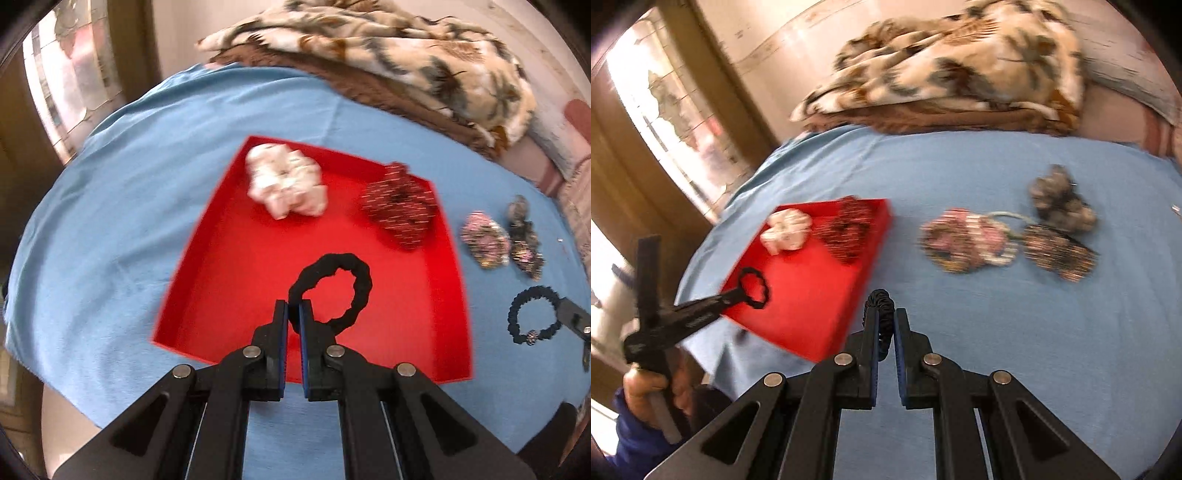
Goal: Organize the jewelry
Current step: 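Grasp a black hair tie with each tool and carry both toward the tray, then open both tools to drop the black hair ties into the tray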
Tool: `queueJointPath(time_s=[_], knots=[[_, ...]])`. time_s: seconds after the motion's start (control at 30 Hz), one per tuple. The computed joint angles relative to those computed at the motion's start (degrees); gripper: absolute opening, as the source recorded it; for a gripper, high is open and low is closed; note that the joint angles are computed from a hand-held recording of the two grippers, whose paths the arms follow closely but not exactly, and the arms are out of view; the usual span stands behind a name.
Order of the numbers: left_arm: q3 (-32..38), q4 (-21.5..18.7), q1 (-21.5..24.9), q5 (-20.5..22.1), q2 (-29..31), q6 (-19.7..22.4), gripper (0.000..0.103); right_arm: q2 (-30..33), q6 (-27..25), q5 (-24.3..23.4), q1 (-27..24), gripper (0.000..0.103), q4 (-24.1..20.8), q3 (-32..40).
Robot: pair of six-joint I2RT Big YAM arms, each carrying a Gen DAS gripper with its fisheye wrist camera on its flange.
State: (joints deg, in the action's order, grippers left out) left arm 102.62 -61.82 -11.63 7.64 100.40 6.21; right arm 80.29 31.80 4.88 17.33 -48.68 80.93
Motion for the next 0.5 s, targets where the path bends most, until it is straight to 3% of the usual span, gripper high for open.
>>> queueJointPath(time_s=[0.17, 0.37, 0.5], knots=[[0.8, 0.0, 1.0, -2.8, 1.5, -0.1, 0.006, 6.9, -0.4, -6.2, 1.5, 0.009, 1.5, 5.6], [0.6, 0.4, 1.8, -3.3, 2.0, -0.9, 0.006, 14.6, -2.7, -5.2, 3.7, 0.009, -3.2, 10.7], [-0.8, 1.6, 1.8, -3.2, 1.0, -0.6, 0.006, 16.2, -3.6, -5.0, 4.3, 0.009, -4.6, 10.7]])
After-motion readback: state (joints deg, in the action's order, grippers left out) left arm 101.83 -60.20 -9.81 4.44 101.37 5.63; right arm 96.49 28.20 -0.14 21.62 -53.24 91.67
